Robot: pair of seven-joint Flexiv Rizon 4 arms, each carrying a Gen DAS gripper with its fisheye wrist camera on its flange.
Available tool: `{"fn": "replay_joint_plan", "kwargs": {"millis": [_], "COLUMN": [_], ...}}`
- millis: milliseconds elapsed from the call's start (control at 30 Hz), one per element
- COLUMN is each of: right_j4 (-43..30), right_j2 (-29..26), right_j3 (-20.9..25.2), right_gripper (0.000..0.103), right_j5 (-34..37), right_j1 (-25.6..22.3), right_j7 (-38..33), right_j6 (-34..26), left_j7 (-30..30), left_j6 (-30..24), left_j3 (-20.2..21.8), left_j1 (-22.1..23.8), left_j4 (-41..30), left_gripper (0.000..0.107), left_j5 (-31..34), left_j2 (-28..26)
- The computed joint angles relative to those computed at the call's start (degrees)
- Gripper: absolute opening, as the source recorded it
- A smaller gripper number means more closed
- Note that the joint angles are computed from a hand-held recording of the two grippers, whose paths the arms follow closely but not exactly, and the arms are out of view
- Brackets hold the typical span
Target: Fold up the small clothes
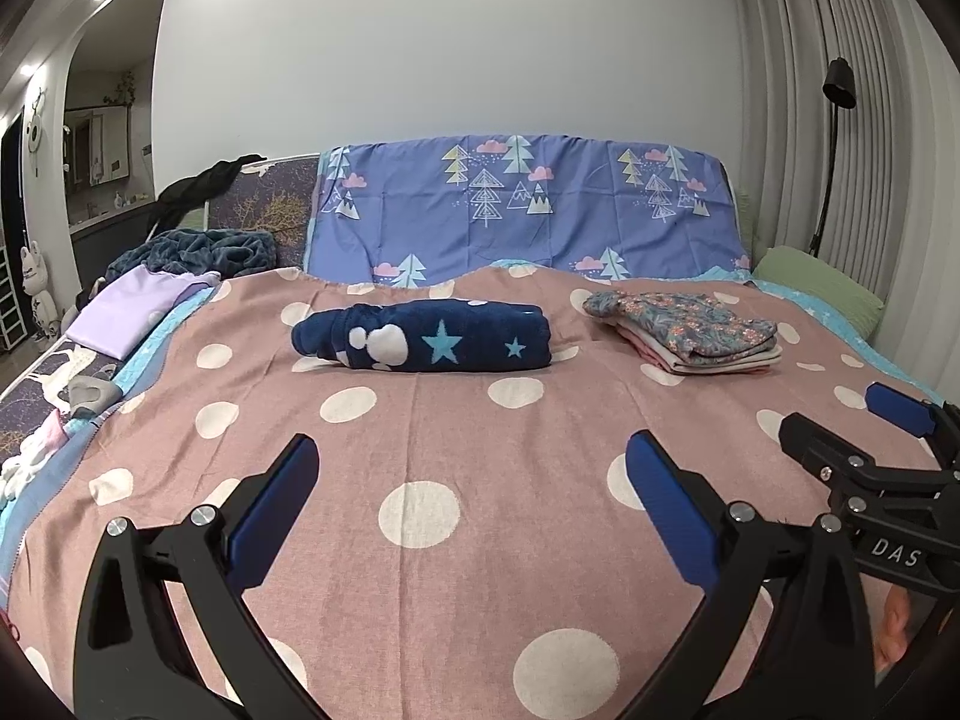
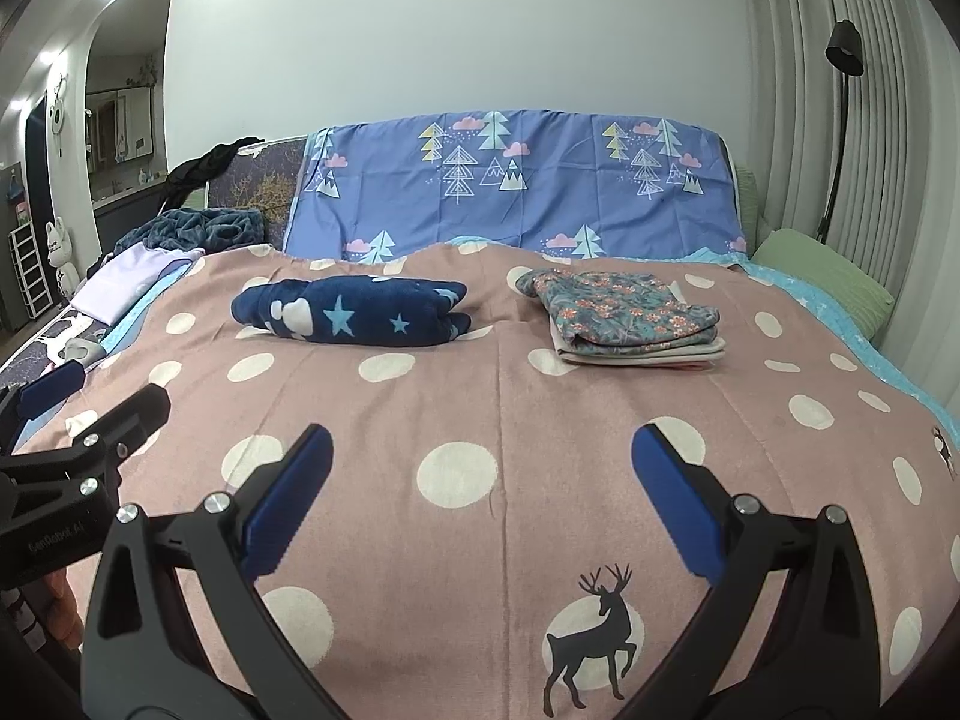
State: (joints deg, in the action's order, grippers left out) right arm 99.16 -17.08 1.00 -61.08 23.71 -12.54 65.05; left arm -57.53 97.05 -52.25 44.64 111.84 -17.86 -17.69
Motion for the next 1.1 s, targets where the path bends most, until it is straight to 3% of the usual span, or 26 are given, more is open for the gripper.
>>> {"fn": "replay_joint_plan", "kwargs": {"millis": [500,1100], "right_j4": [0.1,0.9], "right_j2": [0.0,0.2], "right_j3": [0.1,0.1], "right_gripper": [0.101,0.101], "right_j5": [0.5,0.0], "right_j1": [0.0,-0.2], "right_j7": [-0.6,-0.7], "right_j6": [-0.2,-0.2], "left_j7": [4.4,9.6], "left_j6": [-0.3,-0.7], "left_j3": [11.0,17.8], "left_j1": [-10.1,-17.5], "left_j4": [-0.7,-1.1], "left_gripper": [0.102,0.102], "left_j5": [-5.0,-11.2], "left_j2": [1.9,2.3]}}
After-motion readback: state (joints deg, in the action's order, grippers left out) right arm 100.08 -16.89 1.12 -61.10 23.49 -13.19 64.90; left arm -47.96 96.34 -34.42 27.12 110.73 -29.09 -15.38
